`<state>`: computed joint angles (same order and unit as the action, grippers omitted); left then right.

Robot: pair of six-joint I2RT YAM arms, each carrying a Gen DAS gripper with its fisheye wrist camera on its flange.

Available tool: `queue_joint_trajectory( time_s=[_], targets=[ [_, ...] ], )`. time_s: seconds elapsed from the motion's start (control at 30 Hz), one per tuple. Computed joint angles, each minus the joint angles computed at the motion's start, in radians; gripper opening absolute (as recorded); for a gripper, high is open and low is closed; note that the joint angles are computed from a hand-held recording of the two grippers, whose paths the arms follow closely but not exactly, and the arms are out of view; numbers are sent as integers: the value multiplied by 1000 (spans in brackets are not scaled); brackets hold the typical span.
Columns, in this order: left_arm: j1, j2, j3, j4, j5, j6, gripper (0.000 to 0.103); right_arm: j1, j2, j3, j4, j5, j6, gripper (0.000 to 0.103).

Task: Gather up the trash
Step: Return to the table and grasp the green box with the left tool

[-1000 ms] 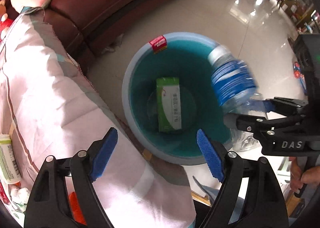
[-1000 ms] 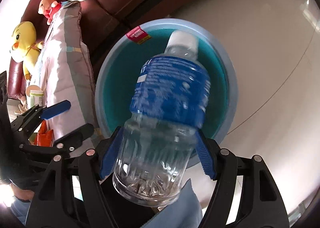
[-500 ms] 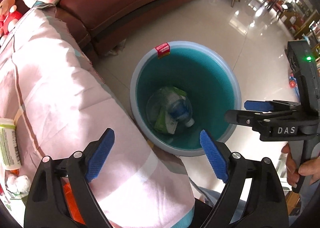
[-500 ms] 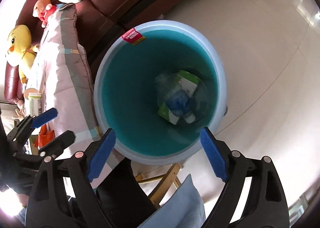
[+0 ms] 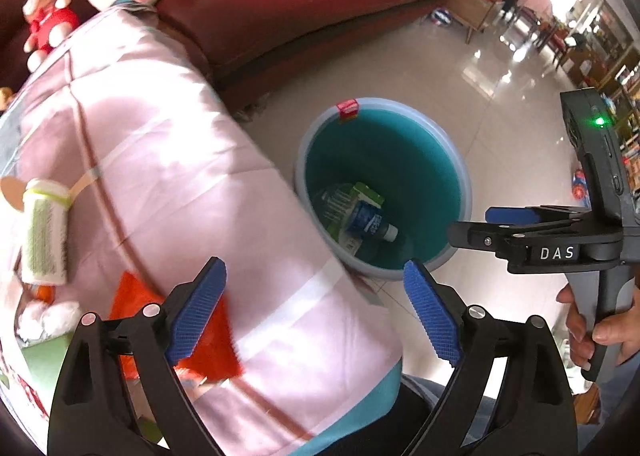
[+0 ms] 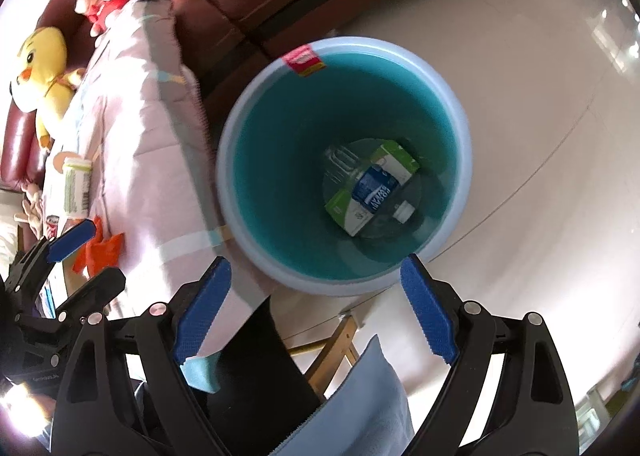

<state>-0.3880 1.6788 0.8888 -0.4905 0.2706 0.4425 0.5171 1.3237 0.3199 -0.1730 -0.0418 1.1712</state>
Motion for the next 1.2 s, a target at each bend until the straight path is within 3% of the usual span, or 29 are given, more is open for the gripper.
queue_joint_trajectory(
  time_s=[0.33,0.53,0.73,0.93,1.2],
  targets=[
    [286,-165,-93,-19,48,138,92,228,77,218,-146,95,89,83],
    [494,-202,-158,57,49,189,93,323,154,350,-197,133,106,83],
    [590,-209,-222,145,34,226,93,375,258,477,-209,138,97,83],
    [699,-170,-217,190,49,271,94,414,364,606,-222,126,64,83],
    [868,-26,-119,173,67,322,96,421,483,772,-278,115,-2,83]
  ],
)
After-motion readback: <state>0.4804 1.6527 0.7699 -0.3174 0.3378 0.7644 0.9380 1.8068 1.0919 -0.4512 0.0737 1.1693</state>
